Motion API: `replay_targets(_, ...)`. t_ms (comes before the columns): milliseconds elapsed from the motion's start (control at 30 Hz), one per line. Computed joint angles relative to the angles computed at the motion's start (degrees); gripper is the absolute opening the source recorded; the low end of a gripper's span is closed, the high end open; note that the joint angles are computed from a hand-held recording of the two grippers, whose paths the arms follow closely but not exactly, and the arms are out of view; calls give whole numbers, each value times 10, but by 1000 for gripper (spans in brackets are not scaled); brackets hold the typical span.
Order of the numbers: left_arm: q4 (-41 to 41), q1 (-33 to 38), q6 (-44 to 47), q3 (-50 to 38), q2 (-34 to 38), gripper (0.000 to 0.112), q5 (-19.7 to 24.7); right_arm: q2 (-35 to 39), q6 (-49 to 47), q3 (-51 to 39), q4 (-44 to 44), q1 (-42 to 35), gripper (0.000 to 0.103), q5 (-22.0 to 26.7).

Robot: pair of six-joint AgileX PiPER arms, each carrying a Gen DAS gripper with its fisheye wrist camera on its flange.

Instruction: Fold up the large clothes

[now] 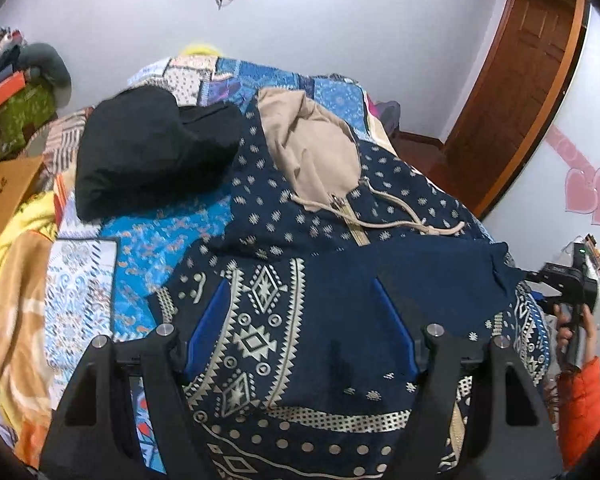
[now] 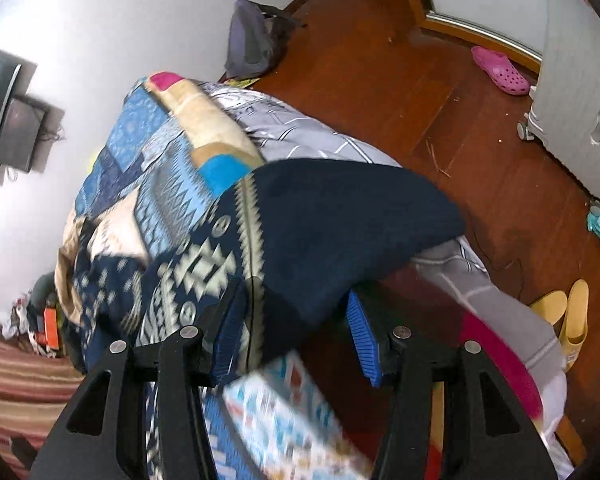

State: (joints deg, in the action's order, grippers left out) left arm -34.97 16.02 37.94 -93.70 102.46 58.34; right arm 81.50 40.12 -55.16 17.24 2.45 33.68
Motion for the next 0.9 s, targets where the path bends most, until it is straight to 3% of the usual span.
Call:
replay_targets(133, 0, -2, 4, 5, -4, 71, 1, 26, 17, -20, -4, -13, 46, -2)
replay_targets(200, 4, -4, 8, 12, -8, 71, -6, 27, 68, -33, -54, -3, 38, 7)
replay_targets(300, 7, -3, 13, 20, -11, 71, -10, 23, 151, -55, -153, 32, 16, 35)
replay_targets(400, 5, -1, 13, 22, -10, 71, -7, 10, 217, -69, -250, 71, 11, 57)
replay_targets(633, -2, 7, 11, 23, -10, 71, 0, -27, 327, -151, -466, 199, 7, 128)
replay_targets(800, -9, 14, 20, 30, -19, 71, -2, -19, 314, -223, -530, 280, 8, 159)
replay_targets(900, -10, 17, 29, 37, -25, 71, -5, -16, 300, -232, -513, 302, 11, 180)
